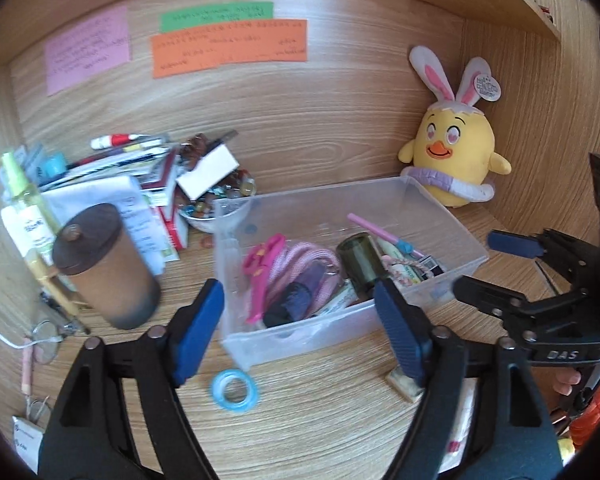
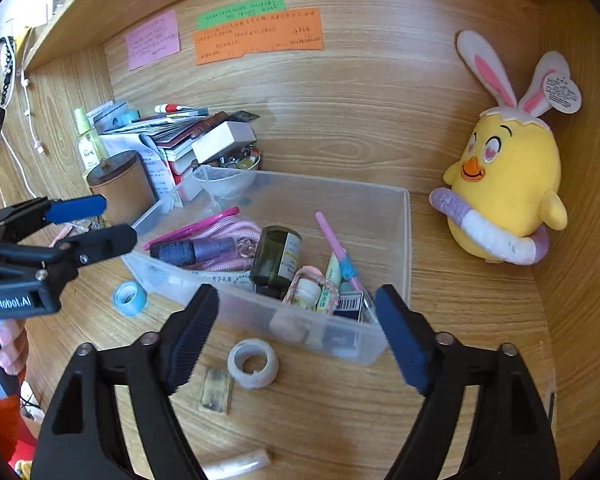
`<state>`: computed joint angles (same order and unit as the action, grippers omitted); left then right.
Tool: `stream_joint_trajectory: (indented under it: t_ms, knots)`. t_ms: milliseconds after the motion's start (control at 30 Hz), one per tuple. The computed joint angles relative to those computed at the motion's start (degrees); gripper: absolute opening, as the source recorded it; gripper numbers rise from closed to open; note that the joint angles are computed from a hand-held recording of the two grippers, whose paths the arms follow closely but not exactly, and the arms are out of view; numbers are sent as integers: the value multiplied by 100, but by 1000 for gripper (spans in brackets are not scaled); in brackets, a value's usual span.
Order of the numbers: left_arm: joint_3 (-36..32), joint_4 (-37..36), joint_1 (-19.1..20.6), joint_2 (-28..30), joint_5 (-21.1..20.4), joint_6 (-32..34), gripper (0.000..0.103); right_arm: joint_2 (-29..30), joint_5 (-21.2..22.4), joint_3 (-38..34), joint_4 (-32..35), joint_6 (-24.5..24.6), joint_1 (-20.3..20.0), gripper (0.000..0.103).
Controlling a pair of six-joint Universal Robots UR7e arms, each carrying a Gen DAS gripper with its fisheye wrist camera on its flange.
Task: Organize objects
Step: 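Lower pink tin and rope toy into the clear box, open both grippers, then grasp blue tape roll with left gripper while right gripper grasps lipstick tube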
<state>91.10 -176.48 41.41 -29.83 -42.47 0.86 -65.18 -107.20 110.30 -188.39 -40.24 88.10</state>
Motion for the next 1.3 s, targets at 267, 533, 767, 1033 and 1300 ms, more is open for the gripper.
stream_joint_trajectory:
  t_ms: [267, 533, 767, 1033, 1300]
  knots:
    - [723, 125, 44, -398, 525, -549, 96, -236, -77, 701, -34, 106, -92, 84]
    - [981, 897, 279, -495, 521, -1349, 96, -216, -319, 1219, -141, 304, -194, 83]
    - [860, 1123, 435, -400, 398, -1547, 96, -157, -452, 1498, -475, 389, -307, 72]
    - [461, 1355, 552, -174, 367, -1512, 81, -102, -610, 1636, -1022, -98, -322, 22]
    - [286, 1585, 674, -108, 279, -1667, 41, -256, -247, 1675, -918, -153, -490, 14]
